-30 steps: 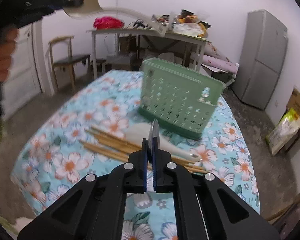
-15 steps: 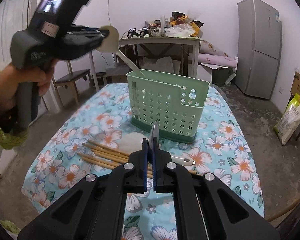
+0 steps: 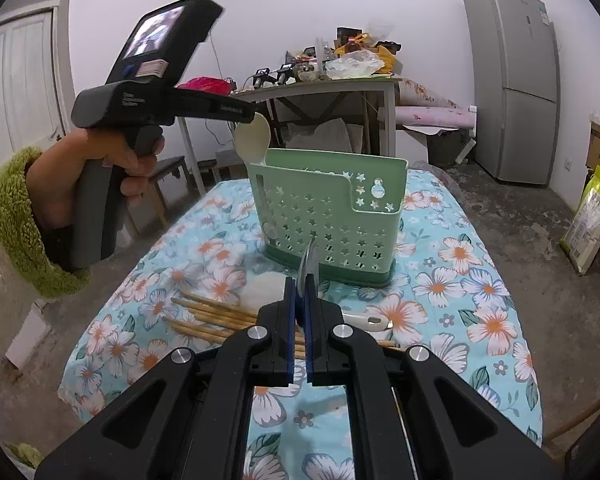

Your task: Organize utensils

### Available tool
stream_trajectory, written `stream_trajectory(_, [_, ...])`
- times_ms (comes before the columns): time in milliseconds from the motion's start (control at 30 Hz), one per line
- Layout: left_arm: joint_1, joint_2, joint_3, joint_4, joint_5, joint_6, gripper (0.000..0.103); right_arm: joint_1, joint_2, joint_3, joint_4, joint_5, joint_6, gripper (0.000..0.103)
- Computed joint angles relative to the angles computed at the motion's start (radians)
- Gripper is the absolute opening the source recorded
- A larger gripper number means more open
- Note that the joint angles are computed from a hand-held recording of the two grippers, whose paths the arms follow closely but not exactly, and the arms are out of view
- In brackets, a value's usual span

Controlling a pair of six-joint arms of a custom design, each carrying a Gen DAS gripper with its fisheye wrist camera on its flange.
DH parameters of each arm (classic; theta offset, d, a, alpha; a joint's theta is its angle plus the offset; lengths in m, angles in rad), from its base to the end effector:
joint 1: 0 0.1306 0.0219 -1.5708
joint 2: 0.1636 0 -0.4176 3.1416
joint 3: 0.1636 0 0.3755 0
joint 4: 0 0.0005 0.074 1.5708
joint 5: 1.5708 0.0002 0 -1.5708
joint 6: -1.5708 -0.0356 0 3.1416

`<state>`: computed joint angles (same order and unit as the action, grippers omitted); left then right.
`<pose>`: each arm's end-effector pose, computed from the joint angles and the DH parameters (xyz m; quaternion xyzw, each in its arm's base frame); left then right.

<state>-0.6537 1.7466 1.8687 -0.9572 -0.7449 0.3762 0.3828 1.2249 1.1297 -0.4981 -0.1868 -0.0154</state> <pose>0.4912 -0.3465 0.4957 -0.0094 0.8789 0.1306 0.4587 0.3783 0.1589 0.4445 -0.2036 0.8563 0.1732 0.4420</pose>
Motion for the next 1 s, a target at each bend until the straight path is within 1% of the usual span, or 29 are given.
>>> stream_trajectory(33, [0.001, -0.008, -0.009, 0.011, 0.004, 0.007, 0.051, -0.003, 0.001, -0.001, 0.003, -0.005, -0.001, 0.004])
stream_trajectory(100, [-0.004, -0.026, -0.033, 0.047, -0.003, 0.008, 0.058, -0.007, 0.003, -0.001, 0.009, -0.013, -0.003, 0.004])
stream_trajectory(200, [-0.013, -0.059, -0.078, 0.119, -0.023, -0.007, 0.068, -0.013, 0.006, -0.002, 0.017, -0.022, -0.007, 0.004])
stream_trajectory(267, [-0.019, -0.077, -0.094, 0.141, -0.028, -0.011, 0.07, -0.018, 0.009, -0.001, 0.022, -0.031, -0.013, 0.004])
stream_trajectory(333, [-0.024, -0.1, -0.123, 0.167, -0.03, 0.003, 0.073, -0.024, 0.012, 0.001, 0.025, -0.041, -0.019, 0.004])
stream_trajectory(433, [-0.027, -0.134, -0.17, 0.185, -0.012, 0.059, 0.077, -0.028, 0.014, 0.008, 0.025, -0.047, -0.024, 0.004])
stream_trajectory(567, [-0.028, -0.178, -0.245, 0.19, 0.028, 0.155, 0.08, -0.034, 0.016, 0.021, 0.035, -0.061, -0.033, 0.004])
stream_trajectory(700, [-0.031, -0.209, -0.302, 0.178, 0.034, 0.212, 0.08, -0.029, 0.013, 0.032, 0.066, -0.062, -0.032, 0.004])
stream_trajectory(900, [-0.041, -0.256, -0.373, 0.18, 0.028, 0.276, 0.081, 0.0, 0.012, 0.061, 0.142, -0.039, -0.012, 0.004])
stream_trajectory(1000, [-0.04, -0.268, -0.391, 0.175, 0.027, 0.314, 0.081, 0.022, 0.012, 0.075, 0.21, 0.005, 0.007, 0.004])
